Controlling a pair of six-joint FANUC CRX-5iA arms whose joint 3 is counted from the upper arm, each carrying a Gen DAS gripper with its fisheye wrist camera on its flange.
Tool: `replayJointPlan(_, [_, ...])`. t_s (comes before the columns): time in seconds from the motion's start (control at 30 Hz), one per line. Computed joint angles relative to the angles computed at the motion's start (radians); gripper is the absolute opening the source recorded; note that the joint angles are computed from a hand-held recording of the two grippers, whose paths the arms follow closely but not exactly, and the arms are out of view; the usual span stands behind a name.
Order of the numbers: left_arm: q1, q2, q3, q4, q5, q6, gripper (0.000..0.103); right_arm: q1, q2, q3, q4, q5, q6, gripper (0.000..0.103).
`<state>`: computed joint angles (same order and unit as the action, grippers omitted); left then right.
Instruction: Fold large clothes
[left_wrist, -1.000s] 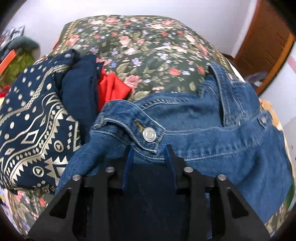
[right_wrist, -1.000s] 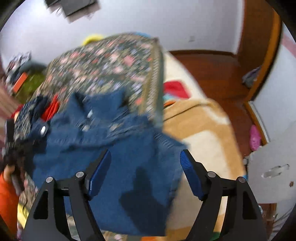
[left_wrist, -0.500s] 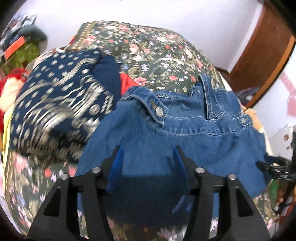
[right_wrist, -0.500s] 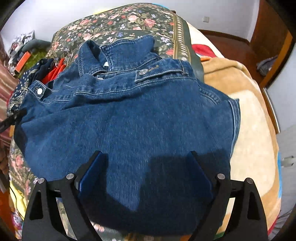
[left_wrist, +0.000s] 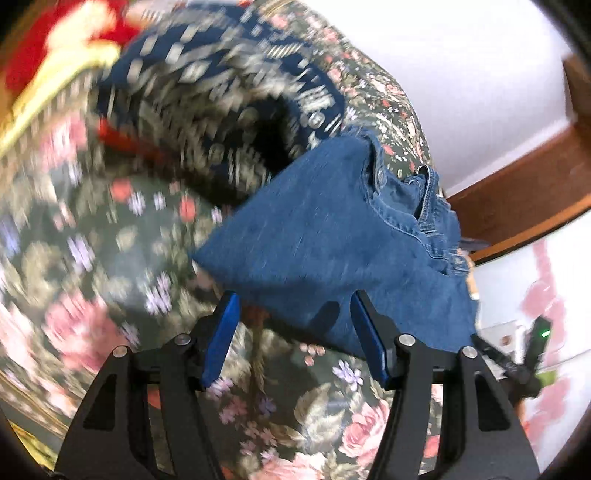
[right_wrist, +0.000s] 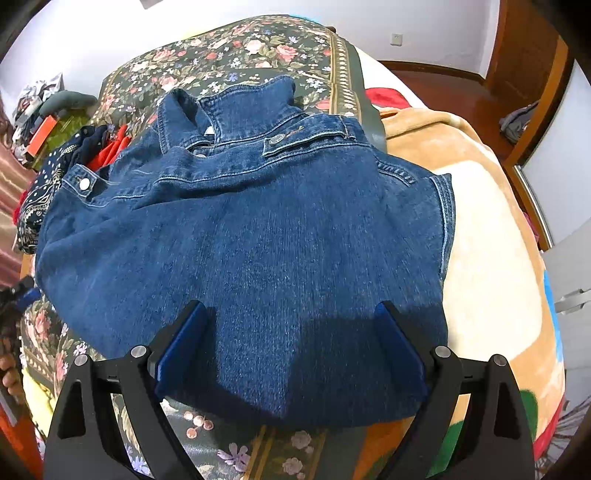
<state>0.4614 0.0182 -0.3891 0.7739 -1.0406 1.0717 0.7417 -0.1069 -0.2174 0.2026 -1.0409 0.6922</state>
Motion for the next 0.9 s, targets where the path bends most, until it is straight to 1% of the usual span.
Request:
replayJointPlan(0.03, [0.005, 0.008, -0.012, 0.024, -0.013, -0.001, 0.061, 0.002, 0.000, 0.000, 0.003, -0.002, -0.005, 0.091])
replayJointPlan(0.13, [0.006, 0.042, -0.060, 0.149, -0.043, -0.023, 0.061, 0.008, 0.002, -0.001, 0.017, -0.007, -0.019, 0.091])
replayJointPlan(0.2, [-0.005, 0.059, -0.079, 0.208, -0.039, -0.040, 0.061, 0.007, 0.004, 0.000, 0.016, -0.007, -0.019, 0.092])
replayJointPlan(0.3, [-0.035, 0.089, -0.084, 0.260, -0.005, -0.053, 0.061, 0.005, 0.004, 0.001, 0.011, -0.007, -0.017, 0.092])
replayJointPlan(0.37, [-0.053, 0.117, -0.092, 0.316, 0.012, -0.062, 0.061, 0.006, 0.003, -0.001, 0.013, -0.005, -0.020, 0.093])
replayJointPlan(0.43, [-0.079, 0.139, -0.104, 0.377, 0.047, -0.099, 0.063, 0.007, 0.005, -0.002, 0.015, -0.001, -0.023, 0.094])
replayJointPlan(0.47, [-0.094, 0.149, -0.111, 0.407, 0.068, -0.122, 0.067, 0.007, 0.007, -0.001, 0.015, 0.000, -0.025, 0.095])
replayJointPlan(0.53, [-0.123, 0.155, -0.127, 0.463, 0.105, -0.164, 0.068, 0.008, 0.011, 0.003, 0.015, -0.004, -0.028, 0.096])
replayJointPlan(0.6, [-0.147, 0.146, -0.126, 0.467, 0.157, -0.181, 0.068, 0.009, 0.017, 0.011, 0.014, -0.012, -0.028, 0.096])
replayJointPlan(0.63, [-0.154, 0.139, -0.122, 0.450, 0.177, -0.173, 0.066, 0.009, 0.018, 0.014, 0.013, -0.015, -0.027, 0.096])
replayJointPlan(0.67, [-0.166, 0.131, -0.115, 0.430, 0.202, -0.160, 0.062, 0.009, 0.019, 0.017, 0.010, -0.018, -0.026, 0.096])
replayJointPlan(0.7, [-0.175, 0.116, -0.111, 0.404, 0.229, -0.153, 0.055, 0.008, 0.020, 0.022, 0.004, -0.022, -0.021, 0.096])
replayJointPlan(0.8, [-0.207, 0.056, -0.083, 0.261, 0.318, -0.106, 0.045, 0.008, 0.020, 0.035, -0.009, -0.034, -0.011, 0.096])
replayJointPlan(0.83, [-0.221, 0.036, -0.077, 0.230, 0.346, -0.102, 0.044, 0.008, 0.020, 0.038, -0.012, -0.037, -0.009, 0.096])
replayJointPlan(0.9, [-0.239, 0.010, -0.067, 0.212, 0.372, -0.111, 0.038, 0.010, 0.017, 0.048, -0.019, -0.042, 0.000, 0.096])
